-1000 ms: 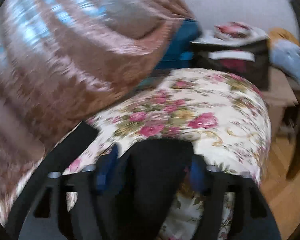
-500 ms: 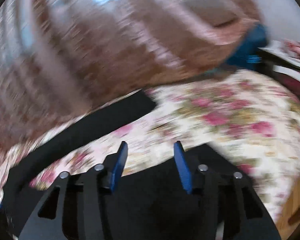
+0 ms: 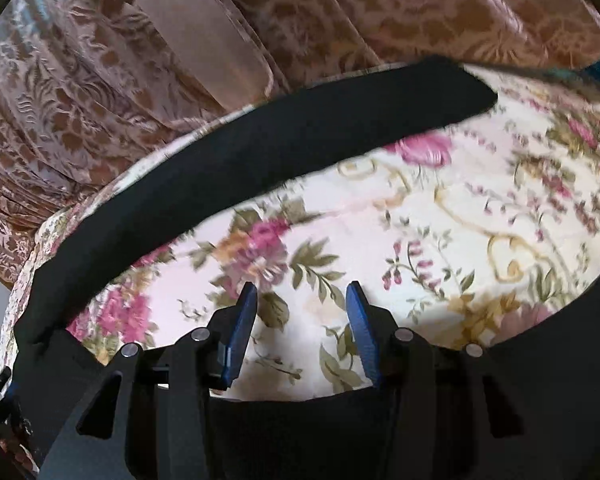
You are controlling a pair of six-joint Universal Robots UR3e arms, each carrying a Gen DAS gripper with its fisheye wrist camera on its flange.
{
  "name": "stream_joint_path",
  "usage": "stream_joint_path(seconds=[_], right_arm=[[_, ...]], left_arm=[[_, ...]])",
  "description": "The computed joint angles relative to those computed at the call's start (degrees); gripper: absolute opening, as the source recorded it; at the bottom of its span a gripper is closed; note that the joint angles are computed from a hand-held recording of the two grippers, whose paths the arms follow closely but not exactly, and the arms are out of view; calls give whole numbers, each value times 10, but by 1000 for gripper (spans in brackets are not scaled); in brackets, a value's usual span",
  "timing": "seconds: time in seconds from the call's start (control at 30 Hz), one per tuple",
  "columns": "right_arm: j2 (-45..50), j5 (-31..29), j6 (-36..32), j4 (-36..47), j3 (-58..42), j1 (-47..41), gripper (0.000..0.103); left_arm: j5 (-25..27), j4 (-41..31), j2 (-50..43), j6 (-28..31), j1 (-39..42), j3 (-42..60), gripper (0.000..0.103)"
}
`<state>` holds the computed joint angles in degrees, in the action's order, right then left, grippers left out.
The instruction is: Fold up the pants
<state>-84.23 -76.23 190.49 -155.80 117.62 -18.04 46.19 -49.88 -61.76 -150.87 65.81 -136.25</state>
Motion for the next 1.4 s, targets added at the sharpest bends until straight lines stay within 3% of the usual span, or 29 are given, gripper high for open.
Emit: stream_joint_path(seconds=[0.17, 0.23, 0.33, 0.47, 0.6, 0.73, 0.93, 1.03, 1.1, 1.2, 1.27, 1.33, 1.4], right_arm=[[4, -2, -8, -2, 0, 2, 52], [6, -7, -12, -1, -2, 6, 54], [9, -8, -4, -9, -3, 11, 55], [7, 6, -3, -17, 5, 4, 56], [11, 0, -5, -15, 1, 9, 60], [15, -4, -6, -18, -1, 13, 61], [20, 6, -2, -33, 4, 8, 61], [21, 10, 0, -40, 7, 6, 61], [21, 11, 1, -43, 8, 6, 61], [21, 12, 0, -48, 12, 4, 61], [19, 12, 1, -54, 17, 3, 61], [19, 12, 0, -54, 18, 3, 61], [19, 13, 0, -54, 18, 2, 61]], left_arm=[[-12, 32, -69, -51, -20, 72, 75], [11, 92, -126, -98, -55, 116, 83], [45, 179, -219, -162, -104, 189, 86], [132, 204, -362, -217, -180, 344, 89], [172, 171, -485, -239, -220, 500, 89], [184, 92, -612, -268, -245, 678, 89], [200, 36, -757, -332, -263, 869, 89], [199, 26, -802, -343, -267, 918, 89], [216, 37, -811, -332, -275, 916, 81], [254, 70, -807, -323, -288, 893, 58], [253, 78, -803, -321, -287, 885, 29], [261, 90, -789, -319, -289, 867, 6], [259, 130, -758, -318, -287, 817, 6]])
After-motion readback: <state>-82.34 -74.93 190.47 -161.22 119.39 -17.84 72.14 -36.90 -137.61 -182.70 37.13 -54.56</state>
